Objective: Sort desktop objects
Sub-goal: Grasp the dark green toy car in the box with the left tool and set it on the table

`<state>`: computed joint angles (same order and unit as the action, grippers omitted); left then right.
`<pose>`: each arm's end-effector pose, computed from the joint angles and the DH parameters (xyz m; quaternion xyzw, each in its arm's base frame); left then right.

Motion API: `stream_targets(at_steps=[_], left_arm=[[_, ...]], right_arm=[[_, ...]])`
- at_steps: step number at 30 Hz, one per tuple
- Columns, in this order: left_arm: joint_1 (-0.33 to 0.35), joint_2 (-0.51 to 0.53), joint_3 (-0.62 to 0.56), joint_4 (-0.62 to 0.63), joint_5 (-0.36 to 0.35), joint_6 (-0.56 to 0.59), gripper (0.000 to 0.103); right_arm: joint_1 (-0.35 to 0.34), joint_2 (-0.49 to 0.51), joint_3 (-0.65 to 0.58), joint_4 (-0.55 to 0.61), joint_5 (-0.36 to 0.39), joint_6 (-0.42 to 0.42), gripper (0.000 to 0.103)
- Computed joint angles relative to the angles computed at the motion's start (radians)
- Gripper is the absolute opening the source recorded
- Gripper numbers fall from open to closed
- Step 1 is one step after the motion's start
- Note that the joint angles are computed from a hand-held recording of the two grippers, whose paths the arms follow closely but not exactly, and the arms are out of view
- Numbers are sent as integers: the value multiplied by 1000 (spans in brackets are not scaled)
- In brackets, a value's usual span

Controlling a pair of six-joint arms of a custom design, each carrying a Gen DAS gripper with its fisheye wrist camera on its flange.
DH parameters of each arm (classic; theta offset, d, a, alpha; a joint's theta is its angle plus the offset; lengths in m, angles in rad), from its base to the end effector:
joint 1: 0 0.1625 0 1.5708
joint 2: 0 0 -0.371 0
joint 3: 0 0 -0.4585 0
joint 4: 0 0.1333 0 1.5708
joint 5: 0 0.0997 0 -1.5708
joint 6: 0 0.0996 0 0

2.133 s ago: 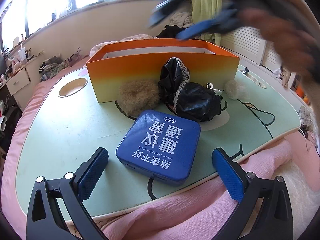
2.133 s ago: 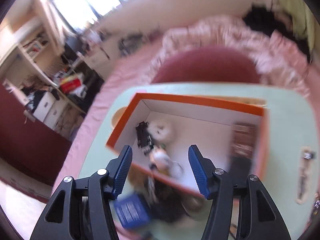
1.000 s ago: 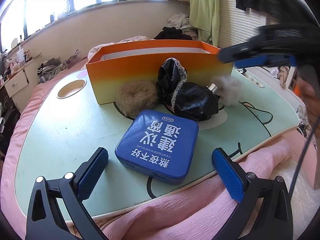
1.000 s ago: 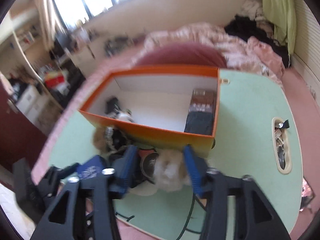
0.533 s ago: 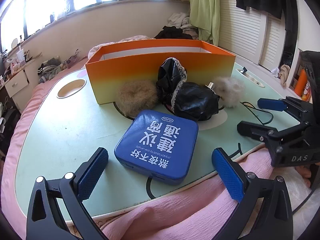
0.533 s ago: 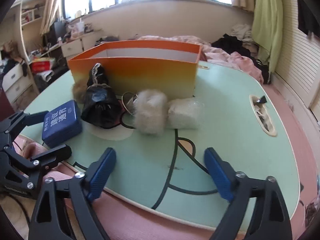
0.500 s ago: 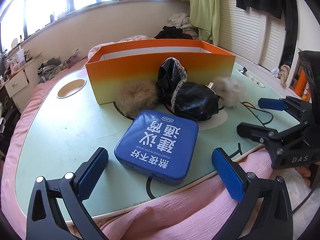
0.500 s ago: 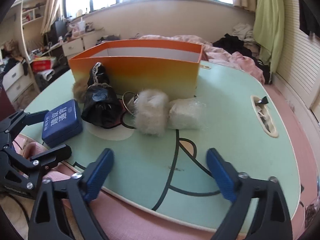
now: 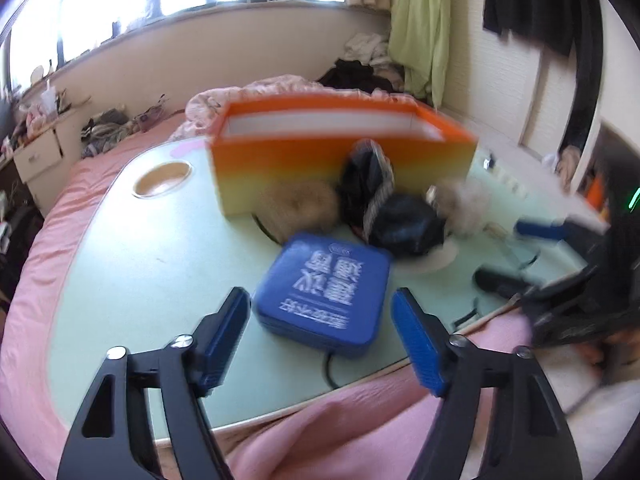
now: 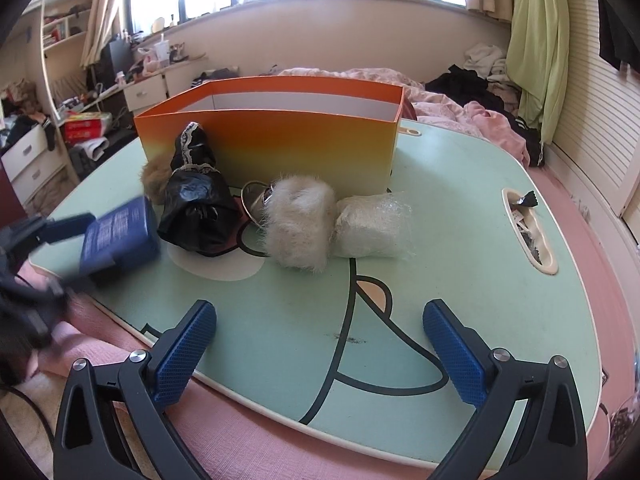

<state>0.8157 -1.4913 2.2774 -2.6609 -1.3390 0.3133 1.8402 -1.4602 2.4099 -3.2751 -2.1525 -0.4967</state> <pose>-0.2136 -0.4548 0.1452 0.4848 0.8540 -0.1718 0.0786 0.1922 -0.4007 0.1660 0.2349 -0.8656 0.3204 0.3049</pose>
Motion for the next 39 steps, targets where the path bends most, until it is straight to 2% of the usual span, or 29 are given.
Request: stream_targets(at_steps=[3,4,7,8,12,13,14,15,16,18,20,23,24,26,28,31,33,34,37,39], left_arm=[[0,-40,-64,31,-46,-8,72],[-1,-35,-98,77,-58,-15,72],[31,64,-294,360,-190,-70,72],[36,102,-344,414,-214,-91,72],[27,241,-490,507,-200,-161,72],[27,281,-531,541,-199,-181,68],[28,325,-578,581,-202,-195,45],[18,366,-617,625,-180,-218,33],[10,411,-668,683,-136,-257,27],[-1,495,-757,772,-61,-314,27],[-18,574,-833,863,65,-381,27],[-40,642,-875,918,210,-422,27],[-43,661,-889,940,235,-431,27],[-40,692,-905,963,238,-451,30],[-35,706,-907,936,219,-451,35],[-39,711,-893,887,203,-441,37],[-35,709,-894,888,104,-398,37],[-32,710,-896,896,90,-399,39],[-45,686,-855,839,158,-401,40],[-52,694,-858,869,195,-386,42]], right_arm=[[7,4,-5,1,-8,4,103],[10,7,-6,0,-11,5,103],[11,9,-7,1,-10,7,103],[11,9,-8,1,-10,7,103],[12,10,-8,0,-11,7,103],[11,9,-8,1,-10,7,103],[12,10,-8,1,-11,8,103],[12,10,-8,-1,-11,7,103],[11,10,-8,-1,-10,7,103],[11,9,-7,-1,-10,6,103],[11,9,-7,0,-9,6,103],[13,10,-7,-1,-9,7,103],[13,11,-8,-2,-10,8,103],[14,13,-8,-3,-11,9,103],[14,11,-8,-2,-11,7,103],[15,13,-9,-4,-12,5,103],[16,14,-9,-2,-10,9,103],[17,16,-10,-2,-12,9,103],[18,17,-12,-2,-12,10,103],[20,20,-14,-4,-14,11,103]])
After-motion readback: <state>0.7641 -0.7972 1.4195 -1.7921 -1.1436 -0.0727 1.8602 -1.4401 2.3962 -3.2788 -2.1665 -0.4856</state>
